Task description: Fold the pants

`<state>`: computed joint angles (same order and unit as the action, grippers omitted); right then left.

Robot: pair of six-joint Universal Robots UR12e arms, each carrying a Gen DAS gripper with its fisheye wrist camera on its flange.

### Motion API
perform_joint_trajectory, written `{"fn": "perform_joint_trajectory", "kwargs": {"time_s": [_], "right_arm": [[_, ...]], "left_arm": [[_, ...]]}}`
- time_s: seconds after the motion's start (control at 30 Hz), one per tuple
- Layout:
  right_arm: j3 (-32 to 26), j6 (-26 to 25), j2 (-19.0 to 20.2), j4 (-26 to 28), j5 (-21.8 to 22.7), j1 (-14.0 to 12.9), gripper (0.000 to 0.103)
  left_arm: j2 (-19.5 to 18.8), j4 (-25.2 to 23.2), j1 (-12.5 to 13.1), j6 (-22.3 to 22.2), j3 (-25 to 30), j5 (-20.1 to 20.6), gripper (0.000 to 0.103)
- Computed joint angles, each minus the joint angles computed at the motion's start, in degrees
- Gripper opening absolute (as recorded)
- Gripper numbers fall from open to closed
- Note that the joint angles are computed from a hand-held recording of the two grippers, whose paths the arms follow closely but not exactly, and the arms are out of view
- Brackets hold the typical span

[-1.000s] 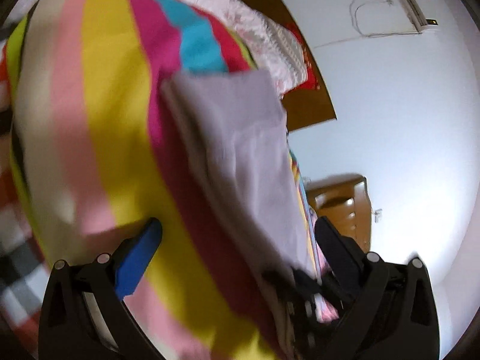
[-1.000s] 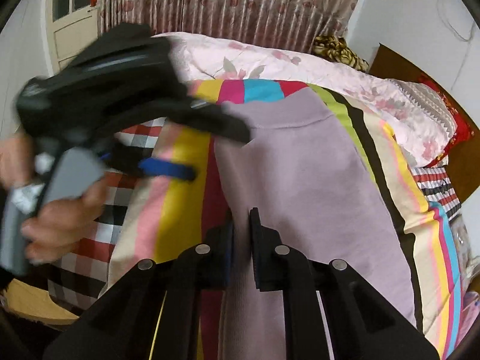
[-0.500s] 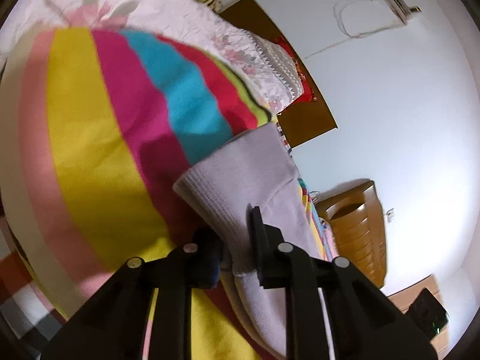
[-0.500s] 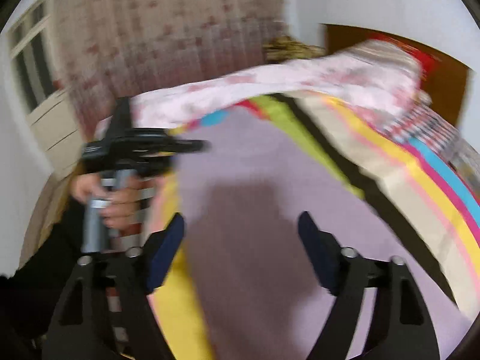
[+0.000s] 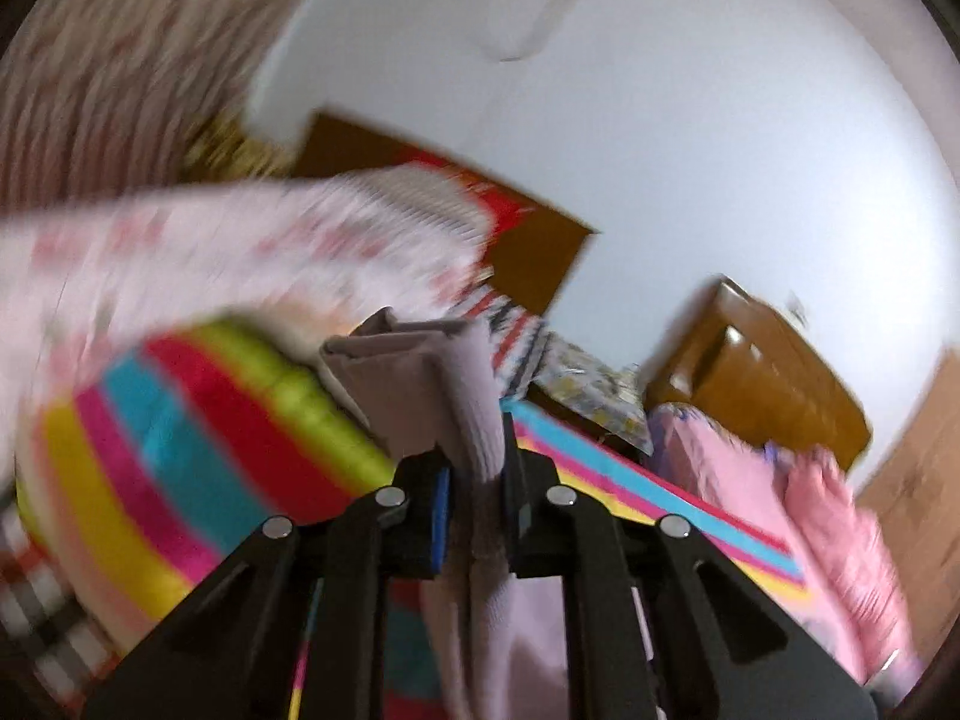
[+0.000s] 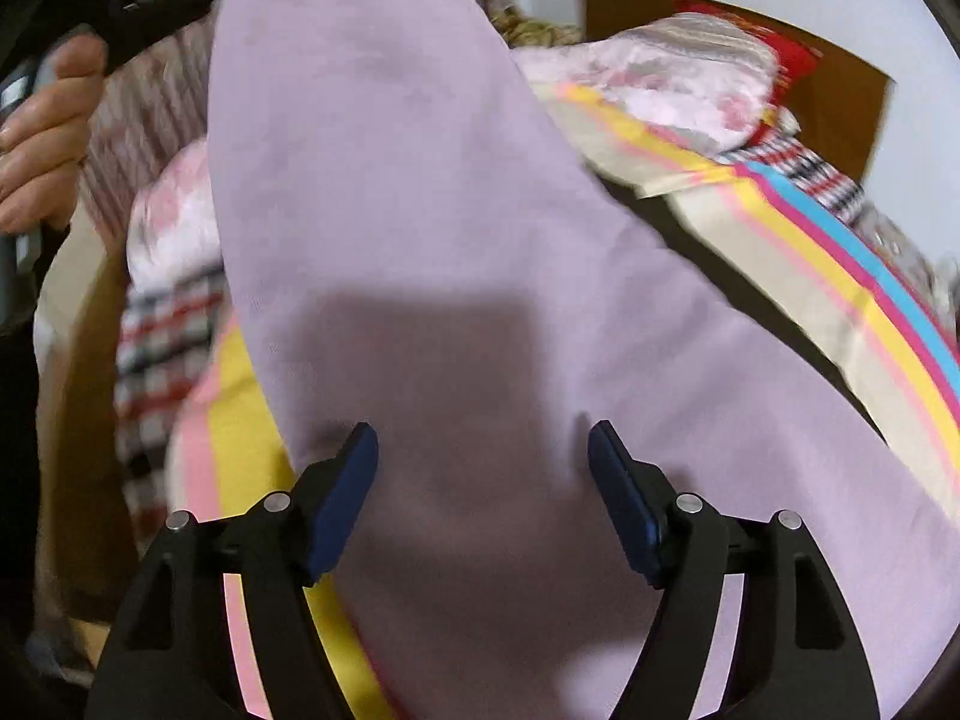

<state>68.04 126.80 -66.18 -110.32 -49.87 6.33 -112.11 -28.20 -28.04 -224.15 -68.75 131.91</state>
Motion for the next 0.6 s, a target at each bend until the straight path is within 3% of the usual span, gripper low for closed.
{"fn": "perform_joint_trajectory", "kwargs": {"time_s": [0.07,0.13,0.2,0.3,0.37,0.43,0.5,0.57,0.6], "right_arm": [[1.1,5.7,-0.6,-3.6,5.8,-2.8,0.079],[3.3,15.3,-1.3,-10.9,11.8,-7.2,0.087],[4.9,25.9,-1.5,-19.3,14.0,-11.3,0.087],[7.2,39.3,-1.6,-31.5,12.2,-15.9,0.087],[8.5,47.5,-2.0,-37.3,9.1,-18.9,0.087],[10.0,51.9,-2.8,-40.2,6.5,-21.4,0.087],[11.2,53.0,-3.5,-40.4,6.1,-23.2,0.087],[11.9,51.9,-3.9,-38.3,6.6,-23.8,0.087],[11.8,50.8,-3.8,-36.3,7.1,-23.7,0.087]], "left_arm": [[-4.1,-0.9,-1.6,8.1,7.4,-0.5,0.013],[-8.6,-1.6,-3.2,15.4,14.6,-2.3,0.013],[-14.0,-3.0,-4.5,21.3,22.8,-8.4,0.013],[-20.8,-9.5,-5.8,25.5,32.4,-17.2,0.013],[-26.7,-19.8,-6.5,27.4,40.8,-23.4,0.02],[-29.7,-27.8,-6.8,27.5,44.6,-27.9,0.024],[-29.1,-28.9,-7.1,27.0,42.2,-31.7,0.037],[-25.1,-22.0,-7.3,24.5,33.8,-33.1,0.082],[-23.2,-18.7,-7.4,23.2,30.2,-32.3,0.088]]}}
